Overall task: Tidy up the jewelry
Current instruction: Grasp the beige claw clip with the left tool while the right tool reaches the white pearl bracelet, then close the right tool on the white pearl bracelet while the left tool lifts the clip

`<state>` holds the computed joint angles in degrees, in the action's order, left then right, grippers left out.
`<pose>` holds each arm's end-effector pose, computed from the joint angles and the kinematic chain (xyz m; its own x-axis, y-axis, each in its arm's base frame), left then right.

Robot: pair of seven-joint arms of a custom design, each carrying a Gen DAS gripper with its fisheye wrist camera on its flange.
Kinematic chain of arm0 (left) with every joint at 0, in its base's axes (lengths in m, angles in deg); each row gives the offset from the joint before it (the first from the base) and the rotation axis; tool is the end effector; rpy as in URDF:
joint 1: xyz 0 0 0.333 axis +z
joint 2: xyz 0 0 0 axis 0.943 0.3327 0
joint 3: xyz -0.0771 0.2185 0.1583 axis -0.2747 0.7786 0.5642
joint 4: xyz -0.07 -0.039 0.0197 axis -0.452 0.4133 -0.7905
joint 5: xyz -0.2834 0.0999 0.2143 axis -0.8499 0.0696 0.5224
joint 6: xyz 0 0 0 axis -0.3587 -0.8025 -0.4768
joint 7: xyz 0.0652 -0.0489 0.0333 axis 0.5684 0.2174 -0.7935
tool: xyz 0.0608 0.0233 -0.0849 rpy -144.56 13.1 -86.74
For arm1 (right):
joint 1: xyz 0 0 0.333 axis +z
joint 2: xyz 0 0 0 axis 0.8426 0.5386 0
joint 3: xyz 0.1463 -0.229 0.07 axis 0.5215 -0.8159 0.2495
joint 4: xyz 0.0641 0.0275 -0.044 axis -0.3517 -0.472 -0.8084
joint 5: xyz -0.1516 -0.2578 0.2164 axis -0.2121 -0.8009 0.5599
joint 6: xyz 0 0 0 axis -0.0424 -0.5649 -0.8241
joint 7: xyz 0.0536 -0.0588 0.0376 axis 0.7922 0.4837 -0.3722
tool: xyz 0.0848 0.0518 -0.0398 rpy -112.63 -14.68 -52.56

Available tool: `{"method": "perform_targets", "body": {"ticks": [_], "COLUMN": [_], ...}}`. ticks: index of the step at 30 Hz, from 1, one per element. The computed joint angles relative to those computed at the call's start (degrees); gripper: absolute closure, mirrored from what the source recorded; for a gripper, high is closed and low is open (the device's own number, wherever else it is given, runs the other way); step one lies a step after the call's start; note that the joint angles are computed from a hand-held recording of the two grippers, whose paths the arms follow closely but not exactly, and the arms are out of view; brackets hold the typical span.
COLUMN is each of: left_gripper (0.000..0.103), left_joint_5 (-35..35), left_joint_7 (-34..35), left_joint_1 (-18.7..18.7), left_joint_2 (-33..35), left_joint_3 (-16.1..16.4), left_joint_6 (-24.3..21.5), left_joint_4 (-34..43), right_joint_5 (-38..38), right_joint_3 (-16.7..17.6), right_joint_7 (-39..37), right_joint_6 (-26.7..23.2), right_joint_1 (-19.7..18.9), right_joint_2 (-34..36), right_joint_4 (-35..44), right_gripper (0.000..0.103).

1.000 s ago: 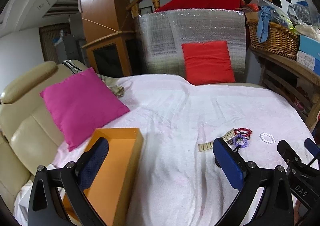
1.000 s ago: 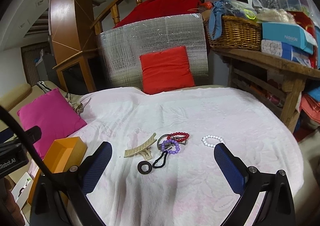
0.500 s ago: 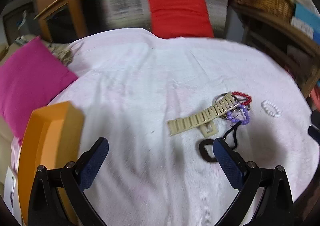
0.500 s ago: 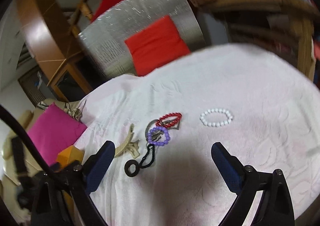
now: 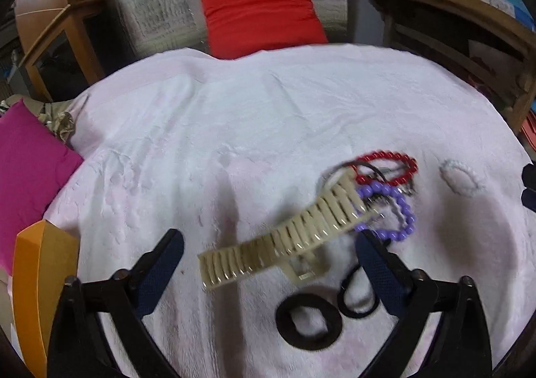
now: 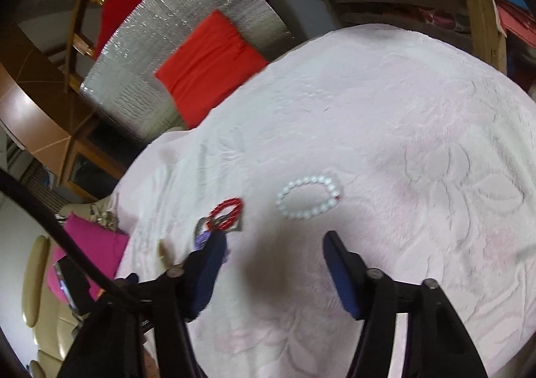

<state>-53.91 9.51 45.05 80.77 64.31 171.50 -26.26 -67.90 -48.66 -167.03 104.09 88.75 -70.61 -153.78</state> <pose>0.5849 -0.3782 0.5053 -0.4060 -0.9064 -0.1165 -0.6607 0.3792 -0.6478 0.4630 0.3841 0.5034 -0.4314 -0.7177 -0.5466 -0.5015 0.6944 -0.5160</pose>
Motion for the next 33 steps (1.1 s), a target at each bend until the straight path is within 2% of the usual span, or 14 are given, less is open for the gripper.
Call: {"method": "perform_targets", "body": {"ticks": [1, 3, 4, 6, 7, 9, 11, 12, 16, 18, 21, 23, 26, 33], "left_gripper": [0.014, 0.036, 0.042, 0.061, 0.064, 0.068, 0.069, 0.069, 0.070, 0.076, 0.082, 0.082, 0.082, 0.082], "left_joint_5": [-0.5, -2.5, -3.8, -6.1, -7.9, -9.8, -11.5, -11.7, -15.2, -16.2, -16.9, -17.8, -18.7, -21.3], "left_joint_7": [0.2, 1.9, 2.8, 4.6, 5.9, 7.3, 8.6, 8.7, 10.6, 10.9, 11.2, 11.6, 12.2, 14.2], "left_joint_1": [0.4, 1.6, 2.2, 3.2, 4.0, 4.7, 5.4, 5.2, 6.4, 6.6, 7.2, 7.7, 8.4, 11.1], "left_joint_2": [-0.2, 0.1, 0.0, 0.1, 0.1, -0.2, -0.6, 0.8, 0.3, -0.4, -2.3, -3.7, -6.5, -15.4], "left_joint_3": [-0.2, -1.0, -1.4, -2.0, -2.6, -2.8, -3.0, -2.8, -3.5, -3.5, -3.4, -3.6, -3.8, -3.8], "left_joint_6": [0.7, 1.7, 2.0, 1.9, 2.1, 2.7, 3.5, 3.4, 5.2, 6.0, 8.3, 9.5, 11.6, 19.0], "left_joint_4": [-0.4, -0.5, -0.8, -1.1, -1.3, -2.0, -2.7, -1.1, -2.4, -3.4, -5.8, -7.4, -10.6, -21.1], "right_joint_5": [0.4, 1.5, 2.2, 4.9, 6.3, 10.6, 13.5, 14.6, 14.5, 14.4, 13.4, 11.8, 10.2, 2.4], "right_joint_3": [-0.1, -0.6, -0.8, -1.3, -1.6, -1.9, -2.6, -2.9, -4.2, -4.7, -5.6, -6.0, -6.1, -6.4], "right_joint_7": [-0.6, -2.9, -4.3, -9.0, -11.2, -17.0, -20.2, -21.4, -25.5, -27.9, -27.2, -26.2, -23.8, -18.1], "right_joint_6": [-0.6, -3.1, -4.3, -7.0, -7.8, -9.9, -12.5, -12.9, -19.1, -21.9, -19.3, -19.5, -16.0, -10.5], "right_joint_1": [-0.1, -0.5, -0.5, -0.7, -0.7, -0.8, -0.3, -0.1, 2.4, 3.7, 4.7, 5.6, 5.8, 8.2], "right_joint_2": [0.3, 1.9, 2.7, 5.3, 6.4, 8.9, 11.0, 11.8, 15.3, 17.3, 16.4, 16.2, 14.3, 14.2], "right_joint_4": [0.4, 2.3, 3.3, 6.2, 7.3, 10.0, 12.3, 13.0, 19.0, 22.5, 21.2, 21.7, 19.4, 20.7], "right_gripper": [0.049, 0.053, 0.054, 0.057, 0.062, 0.067, 0.068, 0.074, 0.092, 0.092, 0.092, 0.093, 0.092, 0.092]}}
